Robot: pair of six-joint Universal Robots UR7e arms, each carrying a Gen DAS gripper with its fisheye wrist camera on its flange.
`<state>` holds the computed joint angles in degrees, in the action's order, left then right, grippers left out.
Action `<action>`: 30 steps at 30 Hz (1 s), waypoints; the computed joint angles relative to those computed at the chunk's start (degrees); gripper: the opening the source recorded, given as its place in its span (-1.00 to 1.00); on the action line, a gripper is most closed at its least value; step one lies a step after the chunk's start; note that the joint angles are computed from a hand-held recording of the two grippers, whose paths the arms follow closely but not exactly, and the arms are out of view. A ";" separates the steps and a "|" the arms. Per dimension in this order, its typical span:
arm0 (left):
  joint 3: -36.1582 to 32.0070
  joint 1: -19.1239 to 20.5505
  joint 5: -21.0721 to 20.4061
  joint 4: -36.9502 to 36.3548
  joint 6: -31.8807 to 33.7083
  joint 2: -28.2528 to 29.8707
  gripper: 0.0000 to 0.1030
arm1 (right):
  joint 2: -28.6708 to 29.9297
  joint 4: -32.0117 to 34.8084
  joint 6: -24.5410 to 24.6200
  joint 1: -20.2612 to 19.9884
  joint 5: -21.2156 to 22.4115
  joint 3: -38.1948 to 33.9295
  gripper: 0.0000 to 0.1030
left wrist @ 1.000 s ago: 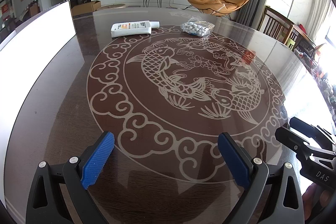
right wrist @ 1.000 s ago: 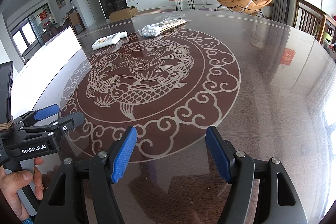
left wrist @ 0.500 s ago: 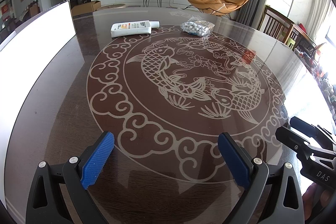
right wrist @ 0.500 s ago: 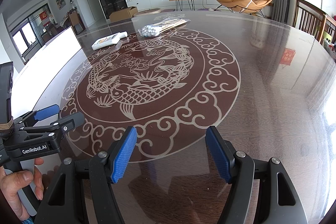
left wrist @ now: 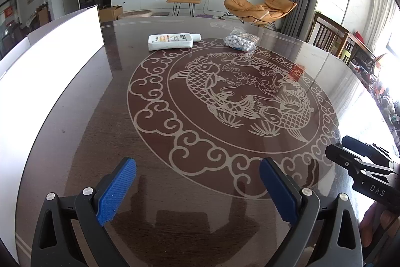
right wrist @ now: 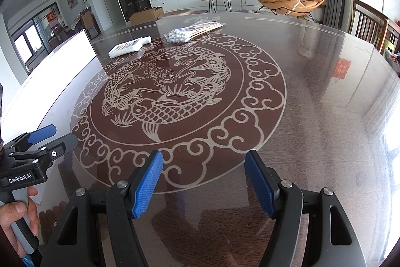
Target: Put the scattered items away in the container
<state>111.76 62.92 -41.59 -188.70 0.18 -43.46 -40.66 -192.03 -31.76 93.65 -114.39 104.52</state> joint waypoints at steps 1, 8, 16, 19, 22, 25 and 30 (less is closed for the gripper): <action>0.23 -0.11 0.23 0.08 -0.24 -0.34 0.95 | 0.49 -0.30 -0.51 0.34 -1.06 -0.36 0.35; -0.35 -0.49 1.47 0.09 0.35 -1.60 0.95 | 2.86 -1.29 -1.46 1.21 -3.49 -3.37 0.34; -12.28 3.08 0.23 9.18 2.87 -0.26 0.95 | 1.14 1.30 2.25 -0.54 0.87 -3.34 0.35; -20.40 5.00 -1.48 14.46 2.41 1.85 0.95 | 1.22 1.31 2.12 -0.46 0.61 -3.41 0.35; -30.60 6.31 -3.24 20.92 6.58 6.00 0.95 | 2.02 0.98 1.18 0.27 -1.36 -3.95 0.38; -42.62 7.98 -5.87 31.46 13.73 10.81 0.95 | 2.55 0.65 0.64 0.67 -2.55 -4.29 0.38; -56.38 9.71 -8.77 43.67 25.72 16.58 0.95 | 2.29 0.82 1.17 0.52 -1.75 -4.05 0.38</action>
<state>55.39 72.63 -50.36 -145.03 25.90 -26.88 -38.37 -191.21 -30.59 94.17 -116.14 100.47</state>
